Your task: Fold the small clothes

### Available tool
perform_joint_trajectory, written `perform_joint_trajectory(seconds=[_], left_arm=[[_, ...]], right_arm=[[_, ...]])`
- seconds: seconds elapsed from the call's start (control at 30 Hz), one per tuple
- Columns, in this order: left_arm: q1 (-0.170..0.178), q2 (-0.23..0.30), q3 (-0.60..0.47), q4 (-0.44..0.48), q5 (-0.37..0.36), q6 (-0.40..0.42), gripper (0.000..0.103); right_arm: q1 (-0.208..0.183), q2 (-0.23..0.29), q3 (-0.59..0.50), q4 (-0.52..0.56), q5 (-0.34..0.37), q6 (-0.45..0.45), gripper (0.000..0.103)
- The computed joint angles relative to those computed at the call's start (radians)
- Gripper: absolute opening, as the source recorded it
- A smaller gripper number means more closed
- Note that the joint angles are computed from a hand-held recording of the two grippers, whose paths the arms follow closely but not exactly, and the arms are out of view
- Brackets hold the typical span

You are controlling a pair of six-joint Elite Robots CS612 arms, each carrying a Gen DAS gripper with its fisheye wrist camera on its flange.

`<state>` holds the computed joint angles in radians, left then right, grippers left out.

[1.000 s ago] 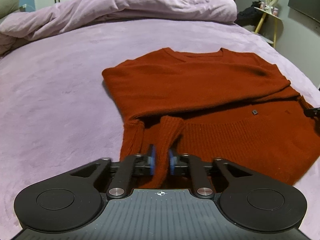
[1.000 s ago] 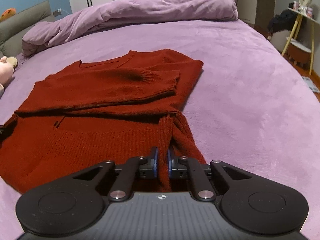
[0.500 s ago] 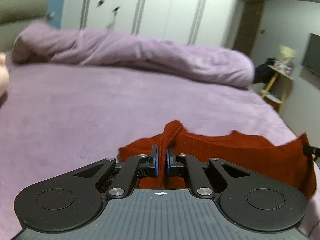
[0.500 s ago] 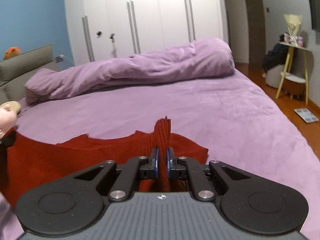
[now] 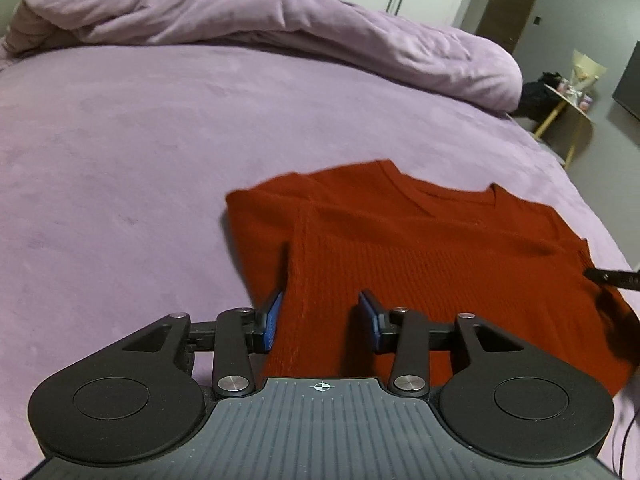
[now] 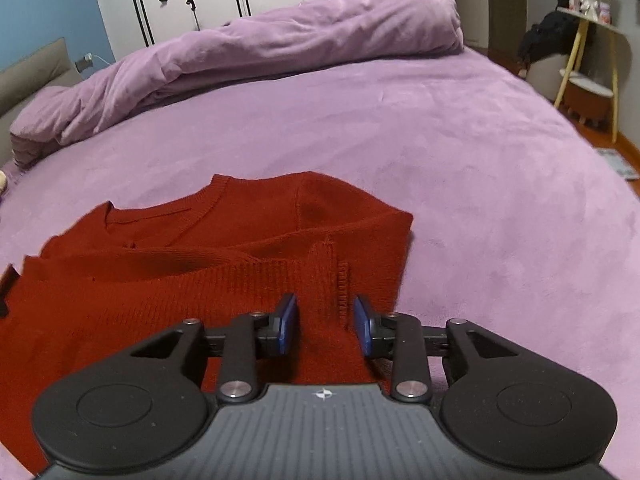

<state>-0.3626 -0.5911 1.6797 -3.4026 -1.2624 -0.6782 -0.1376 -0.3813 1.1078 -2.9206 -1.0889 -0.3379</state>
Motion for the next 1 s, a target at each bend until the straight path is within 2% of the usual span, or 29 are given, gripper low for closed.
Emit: perform_joint_trajectory(seconds=[0.03,0.1,0.17,0.2,0.27,0.37,0.43,0.5,0.6,0.77,0.83,0.87,0.9,0.93,0.97,1.0], left_arm=[[-0.002,0.001,-0.003,0.009,0.003,0.004,0.040],[-0.006,0.004,-0.012,0.028,0.023,0.019,0.017],[-0.012,0.003,-0.017,0.036,0.042,0.033,0.008],[-0.017,0.001,-0.018,0.038,0.062,0.048,0.007],[-0.031,-0.014,-0.011,0.038,0.123,0.078,0.007],[-0.036,-0.032,-0.002,-0.045,0.185,0.110,0.007],[-0.038,-0.033,-0.021,-0.083,0.243,0.139,0.007],[-0.035,-0.024,-0.055,-0.091,0.289,0.167,0.008],[-0.026,0.007,-0.132,-0.030,0.351,0.163,0.008],[-0.011,0.061,-0.239,0.172,0.372,0.058,0.008],[-0.008,0.076,-0.265,0.257,0.358,0.037,0.012],[-0.006,0.075,-0.269,0.311,0.348,0.023,0.018],[-0.007,0.072,-0.262,0.326,0.342,0.006,0.021],[-0.012,0.069,-0.245,0.299,0.351,-0.004,0.023],[-0.022,0.067,-0.222,0.230,0.366,0.002,0.026],[-0.030,0.072,-0.205,0.135,0.368,0.022,0.035]], right_arm=[[-0.002,0.002,-0.004,0.007,0.014,0.006,0.030],[0.001,0.005,-0.002,-0.015,0.011,0.005,0.028],[0.006,0.007,0.005,-0.053,-0.004,0.002,0.017],[0.008,0.006,0.011,-0.075,-0.010,-0.003,0.013],[0.014,-0.001,0.032,-0.135,-0.037,-0.019,0.009],[0.016,-0.014,0.064,-0.275,-0.034,-0.026,0.007],[0.017,-0.012,0.053,-0.344,-0.017,0.005,0.007],[0.028,0.002,0.018,-0.390,-0.043,0.036,0.007],[0.051,0.041,-0.063,-0.412,-0.119,0.056,0.007],[0.080,0.113,-0.194,-0.347,-0.179,0.052,0.007],[0.090,0.136,-0.225,-0.330,-0.211,0.029,0.007],[0.096,0.146,-0.235,-0.323,-0.234,0.018,0.008],[0.106,0.153,-0.243,-0.318,-0.290,0.006,0.009],[0.116,0.158,-0.244,-0.327,-0.354,-0.006,0.009],[0.119,0.158,-0.236,-0.346,-0.376,0.003,0.009],[0.117,0.151,-0.218,-0.364,-0.356,0.042,0.013]])
